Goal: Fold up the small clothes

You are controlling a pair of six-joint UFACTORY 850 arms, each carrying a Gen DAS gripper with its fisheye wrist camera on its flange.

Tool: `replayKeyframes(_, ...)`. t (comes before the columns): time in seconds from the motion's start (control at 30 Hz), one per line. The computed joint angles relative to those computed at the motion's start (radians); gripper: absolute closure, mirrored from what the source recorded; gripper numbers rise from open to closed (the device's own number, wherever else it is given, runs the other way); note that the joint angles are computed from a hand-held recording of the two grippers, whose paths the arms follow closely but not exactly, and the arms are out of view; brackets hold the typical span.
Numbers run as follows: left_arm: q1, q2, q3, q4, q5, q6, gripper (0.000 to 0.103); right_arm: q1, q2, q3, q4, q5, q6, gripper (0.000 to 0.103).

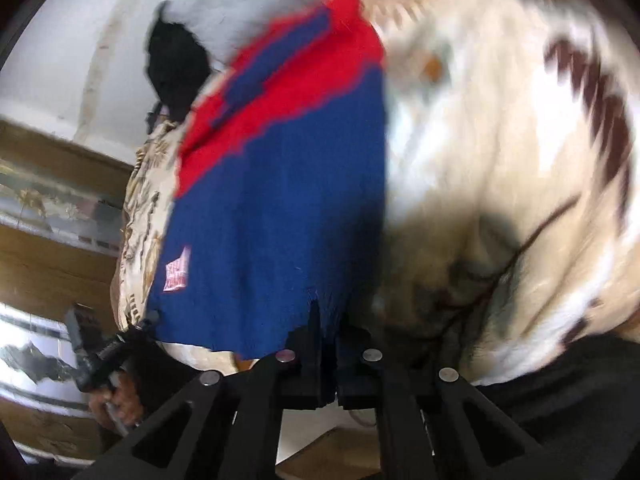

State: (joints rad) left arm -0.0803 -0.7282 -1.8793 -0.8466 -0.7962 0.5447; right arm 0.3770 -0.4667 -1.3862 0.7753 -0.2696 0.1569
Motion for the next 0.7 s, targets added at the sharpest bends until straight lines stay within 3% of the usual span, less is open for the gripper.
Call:
replayKeyframes(0.1, 0.011, -0.026, -0.021, 0.039, -0.014, -0.047, 0.099, 0.004, 0.070, 0.048, 0.066, 0.079, -0.059, 0.098)
replayKeyframes(0.2, 0.008, -0.111, -0.097, 0.149, -0.080, -0.211, 0.099, -0.020, 0.039, 0.056, 0.155, 0.039, -0.119, 0.098)
replayKeyframes(0.27, 0.010, -0.079, -0.062, 0.120, -0.050, -0.178, 0.099, -0.036, 0.016, 0.071, 0.334, 0.000, -0.245, 0.098)
replayKeyframes(0.37, 0.012, -0.018, -0.006, 0.025, 0.008, -0.048, 0.099, -0.024, 0.059, 0.096, 0.500, 0.055, -0.438, 0.098)
replayKeyframes(0.43, 0.004, -0.065, -0.059, 0.106, -0.027, -0.133, 0.099, -0.020, 0.062, 0.083, 0.426, 0.079, -0.387, 0.098)
replayKeyframes(0.5, 0.002, -0.123, -0.113, 0.180, -0.088, -0.251, 0.099, -0.030, 0.031, 0.068, 0.313, 0.048, -0.264, 0.098)
replayKeyframes(0.57, 0.003, -0.083, -0.081, 0.122, -0.040, -0.200, 0.099, -0.039, 0.003, 0.065, 0.355, 0.000, -0.254, 0.098)
replayKeyframes(0.63, 0.004, -0.041, -0.045, 0.053, 0.007, -0.097, 0.099, -0.028, 0.032, 0.080, 0.470, 0.034, -0.374, 0.098)
replayKeyframes(0.7, -0.007, -0.067, -0.090, 0.124, -0.005, -0.138, 0.099, -0.021, 0.056, 0.083, 0.451, 0.065, -0.380, 0.098)
